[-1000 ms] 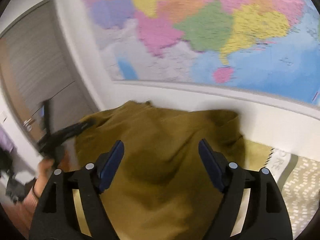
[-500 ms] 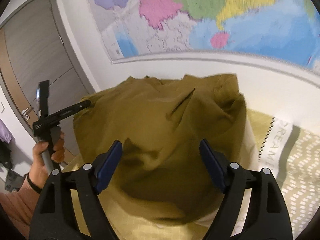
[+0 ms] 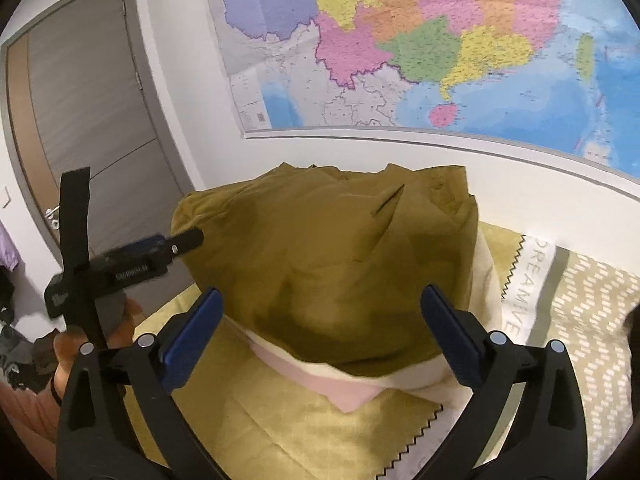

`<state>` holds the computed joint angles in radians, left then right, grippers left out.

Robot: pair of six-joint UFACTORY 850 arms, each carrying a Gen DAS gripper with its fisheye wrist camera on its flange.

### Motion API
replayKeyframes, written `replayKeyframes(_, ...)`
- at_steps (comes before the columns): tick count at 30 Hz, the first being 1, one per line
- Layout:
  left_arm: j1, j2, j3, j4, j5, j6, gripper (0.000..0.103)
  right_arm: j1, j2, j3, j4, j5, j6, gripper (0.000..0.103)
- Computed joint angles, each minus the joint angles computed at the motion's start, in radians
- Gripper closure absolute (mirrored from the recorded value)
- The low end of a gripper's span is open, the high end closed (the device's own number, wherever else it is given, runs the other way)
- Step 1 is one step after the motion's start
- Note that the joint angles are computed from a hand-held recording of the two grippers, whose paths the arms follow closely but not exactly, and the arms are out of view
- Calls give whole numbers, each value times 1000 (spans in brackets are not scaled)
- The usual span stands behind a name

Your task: Fold large clothes

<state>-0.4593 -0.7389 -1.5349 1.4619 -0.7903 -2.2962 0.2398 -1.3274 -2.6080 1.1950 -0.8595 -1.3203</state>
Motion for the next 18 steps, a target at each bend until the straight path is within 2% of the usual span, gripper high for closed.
replayKeyframes(3, -23, -29, -36, -60, -14, 53, 7, 0, 115, 216, 98, 58, -158, 5)
replayKeyframes(7, -52, -60, -81, -113, -53, 100, 7, 0, 192, 363, 164, 99, -260, 5)
replayKeyframes(12, -89, -79, -110, -146, -94, 120, 7, -3, 272, 514, 243, 128, -402, 5)
replayKeyframes(18, -118, -85, -119, -191, -129, 128, 7, -19, 314, 597, 289, 105, -463, 5)
